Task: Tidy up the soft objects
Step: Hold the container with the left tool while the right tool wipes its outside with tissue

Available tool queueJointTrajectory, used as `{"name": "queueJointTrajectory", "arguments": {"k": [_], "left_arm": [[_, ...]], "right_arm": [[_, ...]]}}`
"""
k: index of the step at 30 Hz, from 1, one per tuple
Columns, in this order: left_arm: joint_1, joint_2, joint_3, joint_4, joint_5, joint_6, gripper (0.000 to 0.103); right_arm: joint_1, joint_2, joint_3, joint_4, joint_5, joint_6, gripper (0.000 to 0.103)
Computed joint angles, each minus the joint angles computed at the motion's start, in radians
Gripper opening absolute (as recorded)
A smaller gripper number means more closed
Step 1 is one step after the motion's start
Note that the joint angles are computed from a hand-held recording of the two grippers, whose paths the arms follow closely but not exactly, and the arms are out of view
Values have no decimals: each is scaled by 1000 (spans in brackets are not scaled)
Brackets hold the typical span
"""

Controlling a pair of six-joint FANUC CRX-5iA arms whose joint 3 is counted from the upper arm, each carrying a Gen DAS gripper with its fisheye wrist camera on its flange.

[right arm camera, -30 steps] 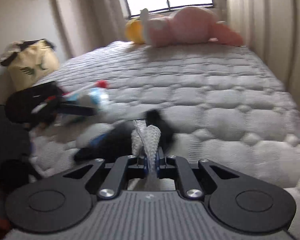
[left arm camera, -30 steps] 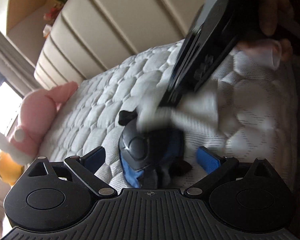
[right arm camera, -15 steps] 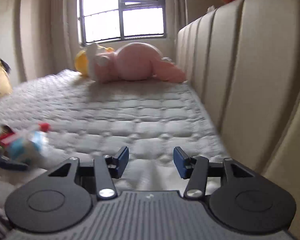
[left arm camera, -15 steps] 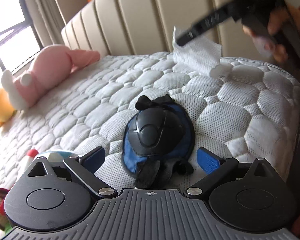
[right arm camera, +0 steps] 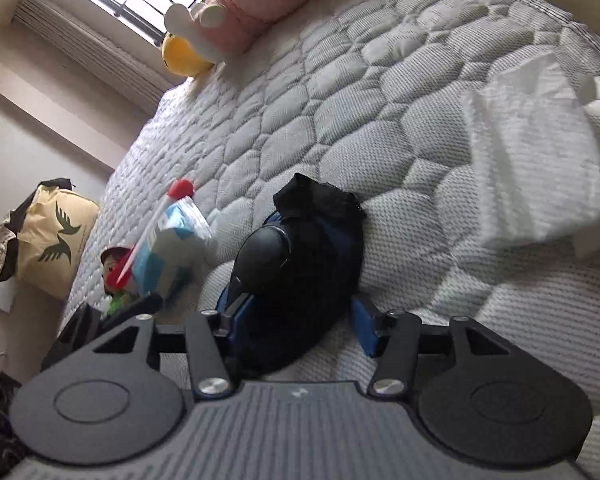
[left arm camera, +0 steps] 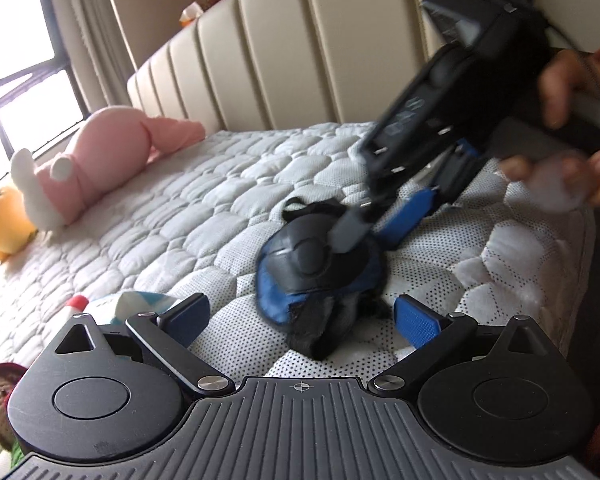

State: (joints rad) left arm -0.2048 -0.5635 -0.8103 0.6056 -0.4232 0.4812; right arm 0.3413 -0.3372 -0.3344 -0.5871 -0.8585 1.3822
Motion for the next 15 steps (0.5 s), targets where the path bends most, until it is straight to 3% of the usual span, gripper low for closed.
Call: {"name": "queueJointTrajectory", "arguments": {"k": [1, 2, 3, 6, 9, 11, 13, 15], "left_arm": [[-2, -3, -4, 6, 5, -7, 101], [-3, -4, -6, 6, 10, -9, 101], [-7, -4, -9, 13, 18, -19, 101], [-32, 14, -22, 65, 66, -88, 101], [-57, 57, -4, 14, 124, -76, 101], [-52, 76, 12, -22, 116, -49, 101], [-39, 77, 6, 15, 94, -72, 101], [-22, 67, -17, 103, 60, -133, 101]], "right_arm": [[12, -5, -5, 15, 16, -15, 42], [1, -3, 2, -5, 9, 2, 16], [-36, 7, 20, -63, -20, 45, 6], [-123, 10, 49, -190, -79, 117, 6], [-54, -27, 27, -84, -10, 69, 6], [-33, -33, 25, -48, -6, 57, 6], [-24, -31, 24, -17, -21, 25, 16], [-16, -18, 15, 14, -26, -23, 19]]}}
